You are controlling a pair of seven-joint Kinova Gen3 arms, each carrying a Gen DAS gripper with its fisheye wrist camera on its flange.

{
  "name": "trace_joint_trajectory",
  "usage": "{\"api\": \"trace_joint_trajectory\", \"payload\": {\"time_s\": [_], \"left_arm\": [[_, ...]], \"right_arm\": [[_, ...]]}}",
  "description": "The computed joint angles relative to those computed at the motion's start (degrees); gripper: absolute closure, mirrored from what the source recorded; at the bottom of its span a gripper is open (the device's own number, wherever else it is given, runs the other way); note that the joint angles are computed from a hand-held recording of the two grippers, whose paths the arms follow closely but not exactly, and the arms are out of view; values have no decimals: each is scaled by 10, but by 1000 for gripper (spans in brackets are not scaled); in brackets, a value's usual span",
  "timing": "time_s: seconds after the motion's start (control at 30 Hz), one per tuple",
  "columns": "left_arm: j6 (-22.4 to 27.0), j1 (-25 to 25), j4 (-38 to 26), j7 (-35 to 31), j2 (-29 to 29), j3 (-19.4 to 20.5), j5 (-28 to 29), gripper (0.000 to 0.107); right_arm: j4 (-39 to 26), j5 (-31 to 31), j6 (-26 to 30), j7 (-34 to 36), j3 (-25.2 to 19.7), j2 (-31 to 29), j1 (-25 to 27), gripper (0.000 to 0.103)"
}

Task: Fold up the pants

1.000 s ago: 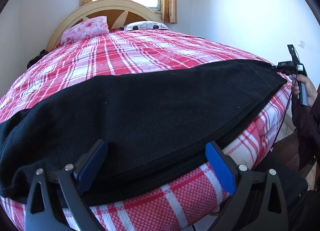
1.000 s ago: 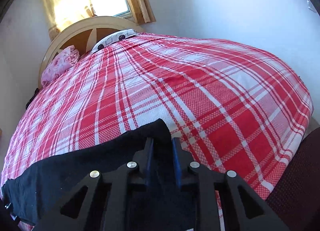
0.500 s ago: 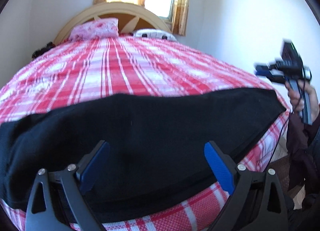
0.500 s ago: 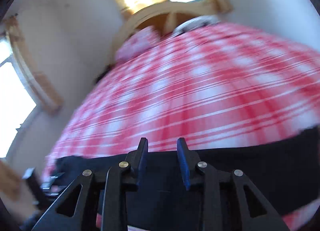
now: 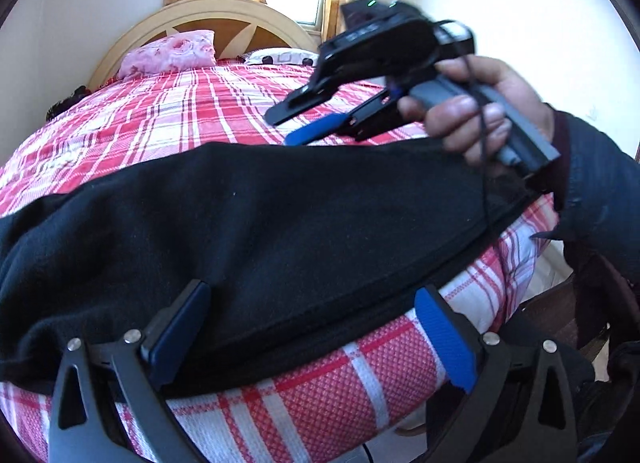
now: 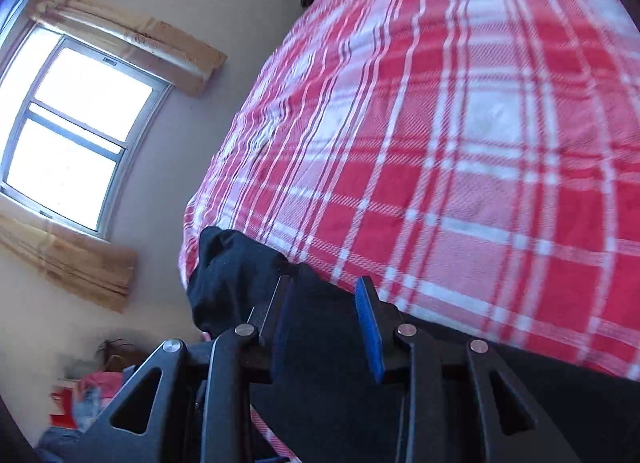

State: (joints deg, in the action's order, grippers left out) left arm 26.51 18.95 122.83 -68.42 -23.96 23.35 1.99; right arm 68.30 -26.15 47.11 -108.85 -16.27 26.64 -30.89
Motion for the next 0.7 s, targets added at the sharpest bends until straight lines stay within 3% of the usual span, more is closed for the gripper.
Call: {"api": "trace_joint_trajectory", "payload": {"time_s": [0.3, 0.47, 0.63, 0.7], "left_arm": [[-12, 6, 6, 3, -7, -5, 9, 5], [-38, 42, 21, -8, -13, -58, 48, 5], [-23, -12, 12, 6, -10, 7, 15, 5], [-23, -10, 12, 6, -10, 4, 12, 5]], "right_arm": [[-107, -120, 115, 52, -57, 122, 46, 69], [-55, -180, 74, 99, -72, 112, 70, 69], [-57, -183, 119, 153, -74, 106, 55, 68], [-73, -166, 138, 141, -57, 111, 39, 68]]}}
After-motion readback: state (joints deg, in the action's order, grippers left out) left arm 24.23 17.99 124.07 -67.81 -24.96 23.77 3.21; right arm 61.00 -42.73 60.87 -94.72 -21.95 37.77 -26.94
